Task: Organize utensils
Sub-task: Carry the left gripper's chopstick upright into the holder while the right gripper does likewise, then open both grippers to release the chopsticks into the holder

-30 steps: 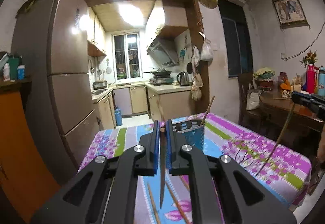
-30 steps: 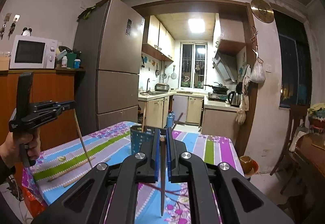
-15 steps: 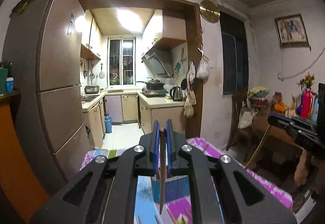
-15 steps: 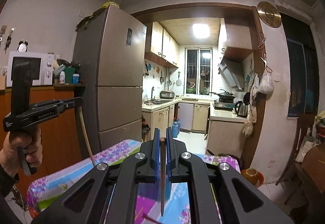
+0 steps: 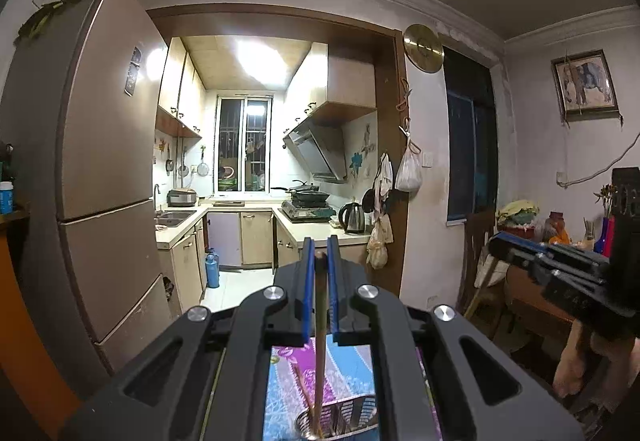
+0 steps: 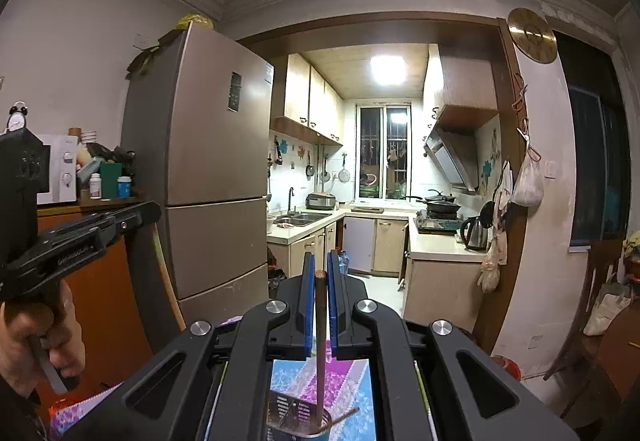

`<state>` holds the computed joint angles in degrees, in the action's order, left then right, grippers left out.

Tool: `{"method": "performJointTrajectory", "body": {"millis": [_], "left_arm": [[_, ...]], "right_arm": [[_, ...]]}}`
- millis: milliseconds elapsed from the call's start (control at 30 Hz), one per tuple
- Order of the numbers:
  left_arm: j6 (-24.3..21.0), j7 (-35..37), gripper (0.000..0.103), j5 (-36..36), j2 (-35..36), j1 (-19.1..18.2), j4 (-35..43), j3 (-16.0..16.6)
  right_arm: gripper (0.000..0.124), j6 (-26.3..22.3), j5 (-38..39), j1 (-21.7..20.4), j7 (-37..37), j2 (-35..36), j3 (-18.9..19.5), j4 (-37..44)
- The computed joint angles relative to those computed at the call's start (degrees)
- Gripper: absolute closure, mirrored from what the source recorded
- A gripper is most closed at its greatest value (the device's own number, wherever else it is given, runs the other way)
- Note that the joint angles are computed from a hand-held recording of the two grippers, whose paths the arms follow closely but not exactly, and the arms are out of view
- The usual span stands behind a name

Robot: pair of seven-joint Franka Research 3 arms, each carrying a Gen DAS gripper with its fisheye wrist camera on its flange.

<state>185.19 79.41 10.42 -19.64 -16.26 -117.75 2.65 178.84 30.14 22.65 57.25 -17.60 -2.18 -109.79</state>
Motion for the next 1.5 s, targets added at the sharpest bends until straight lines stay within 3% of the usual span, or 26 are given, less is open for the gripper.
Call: {"method": "performJointTrajectory", "body": {"millis": [100,367,533,767,833,933,1000,1133,1200,1267,1367,1400,1500], "left_arm": [[1.17,0.31,0.098,-0.75,2.85,-1.18,1.92,0.98],[3.93,1.7,0.098,-2.48,7.72,-8.91,2.4,8.46],[5.03,1.32,0.098,-2.24,9.56,-18.86,2.78,18.47],[5.24,-0.77,0.098,-0.05,11.25,-29.26,2.75,29.32],[5.24,-0.63,0.098,-0.43,11.86,-30.58,2.84,30.65],[4.76,0.38,0.098,-1.3,12.35,-37.47,3.08,37.26],[4.72,2.15,0.098,-3.04,12.48,-40.59,3.04,39.95],[4.0,4.88,0.097,-5.92,12.75,-41.16,3.18,40.22],[3.91,5.59,0.093,-6.89,12.71,-38.39,3.0,37.53],[4.07,5.74,0.083,-7.54,12.59,-32.97,2.63,32.23],[4.73,4.62,0.083,-6.83,11.88,-22.82,1.38,22.62],[4.78,3.63,0.083,-5.88,10.92,-17.95,0.39,18.06],[6.5,1.59,0.064,-3.24,4.99,-10.89,-5.78,11.6]], "right_arm": [[0.117,-0.71,0.5,0.09,0.38,2.5,-0.17,2.1],[0.117,-1.81,4.45,-0.12,-2.39,7.75,0.16,4.79],[0.117,-2.35,6.74,-1.47,-3.92,10.4,1.31,6.16],[0.117,-2.63,7.32,-3.75,-3.98,12.87,3.13,6.78],[0.117,-2.84,7.55,-4.08,-4.27,13.44,3.47,7.0],[0.117,-3.36,8.03,-4.45,-5.02,14.19,3.97,7.43],[0.117,-3.77,7.71,-4.82,-4.84,14.7,4.33,7.6],[0.117,-3.64,7.57,-5.38,-4.46,15.13,4.81,7.48],[0.117,-3.54,7.97,-5.48,-4.67,15.04,4.91,7.3],[0.116,-3.25,7.09,-5.65,-3.85,14.77,5.06,6.98],[0.116,-2.16,6.9,-5.42,-3.74,13.59,5.06,5.99],[0.116,-1.63,8.49,-4.81,-5.08,12.55,4.74,5.21],[0.116,-0.38,16.17,-0.95,-12.59,8.86,2.11,2.55]]}}
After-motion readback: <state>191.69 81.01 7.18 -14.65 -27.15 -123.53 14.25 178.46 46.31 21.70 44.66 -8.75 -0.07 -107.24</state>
